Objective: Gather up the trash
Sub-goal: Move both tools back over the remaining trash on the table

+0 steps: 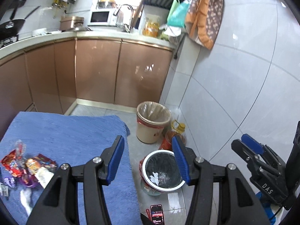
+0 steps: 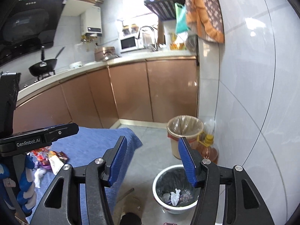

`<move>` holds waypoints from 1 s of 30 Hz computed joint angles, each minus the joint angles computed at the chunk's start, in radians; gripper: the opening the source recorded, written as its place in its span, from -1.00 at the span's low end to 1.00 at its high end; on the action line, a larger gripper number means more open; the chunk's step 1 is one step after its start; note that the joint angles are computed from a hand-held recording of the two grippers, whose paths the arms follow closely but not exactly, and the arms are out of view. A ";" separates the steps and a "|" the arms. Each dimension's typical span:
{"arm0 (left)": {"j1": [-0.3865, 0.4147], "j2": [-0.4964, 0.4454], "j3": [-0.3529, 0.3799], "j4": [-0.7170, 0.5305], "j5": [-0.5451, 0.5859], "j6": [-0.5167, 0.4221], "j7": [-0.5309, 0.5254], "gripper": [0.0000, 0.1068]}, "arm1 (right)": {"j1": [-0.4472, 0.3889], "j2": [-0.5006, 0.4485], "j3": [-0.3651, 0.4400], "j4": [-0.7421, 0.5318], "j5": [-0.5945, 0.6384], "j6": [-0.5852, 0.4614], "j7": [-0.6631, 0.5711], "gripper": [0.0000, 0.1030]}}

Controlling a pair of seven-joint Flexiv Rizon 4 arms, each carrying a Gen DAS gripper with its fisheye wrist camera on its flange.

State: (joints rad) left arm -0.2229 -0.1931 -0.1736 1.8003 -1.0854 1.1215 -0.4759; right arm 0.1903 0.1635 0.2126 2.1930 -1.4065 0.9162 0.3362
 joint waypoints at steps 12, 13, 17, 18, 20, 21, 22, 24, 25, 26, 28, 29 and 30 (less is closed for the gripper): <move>0.030 0.118 0.079 0.085 -0.140 -0.013 0.110 -0.04 | 0.089 -0.027 0.050 -0.109 -0.039 -0.091 -0.062 0.15; 0.032 0.127 0.086 0.090 -0.151 -0.016 0.116 -0.04 | 0.099 -0.033 0.055 -0.120 -0.043 -0.100 -0.066 0.15; 0.040 0.162 0.113 0.113 -0.184 -0.026 0.145 -0.04 | 0.132 -0.047 0.062 -0.148 -0.062 -0.116 -0.072 0.16; 0.041 0.169 0.119 0.119 -0.189 -0.028 0.151 -0.04 | 0.138 -0.050 0.061 -0.154 -0.065 -0.118 -0.073 0.16; 0.044 0.185 0.130 0.127 -0.195 -0.026 0.159 0.00 | 0.152 -0.056 0.064 -0.165 -0.073 -0.126 -0.077 0.16; 0.046 0.193 0.136 0.131 -0.203 -0.022 0.165 0.03 | 0.159 -0.060 0.065 -0.172 -0.075 -0.129 -0.081 0.16; 0.048 0.199 0.141 0.134 -0.210 -0.021 0.170 0.07 | 0.165 -0.063 0.065 -0.178 -0.079 -0.131 -0.084 0.17; 0.052 0.209 0.150 0.140 -0.220 -0.022 0.176 0.10 | 0.174 -0.067 0.064 -0.183 -0.089 -0.128 -0.086 0.17; 0.055 0.213 0.154 0.141 -0.224 -0.023 0.178 0.10 | 0.180 -0.070 0.065 -0.188 -0.094 -0.128 -0.089 0.17; 0.057 0.217 0.158 0.143 -0.225 -0.023 0.178 0.11 | 0.185 -0.074 0.065 -0.193 -0.097 -0.128 -0.093 0.17; 0.064 0.224 0.167 0.148 -0.228 -0.028 0.176 0.11 | 0.196 -0.081 0.065 -0.202 -0.102 -0.129 -0.099 0.17; 0.068 0.228 0.172 0.150 -0.231 -0.031 0.177 0.11 | 0.200 -0.083 0.064 -0.204 -0.105 -0.127 -0.102 0.17; 0.071 0.232 0.175 0.153 -0.235 -0.031 0.179 0.11 | 0.204 -0.085 0.065 -0.207 -0.108 -0.128 -0.104 0.17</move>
State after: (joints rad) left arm -0.1517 0.0389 0.0018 1.9532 -1.3208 1.0902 -0.2965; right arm 0.3945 0.0790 0.2771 1.9863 -1.5140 0.7880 0.2321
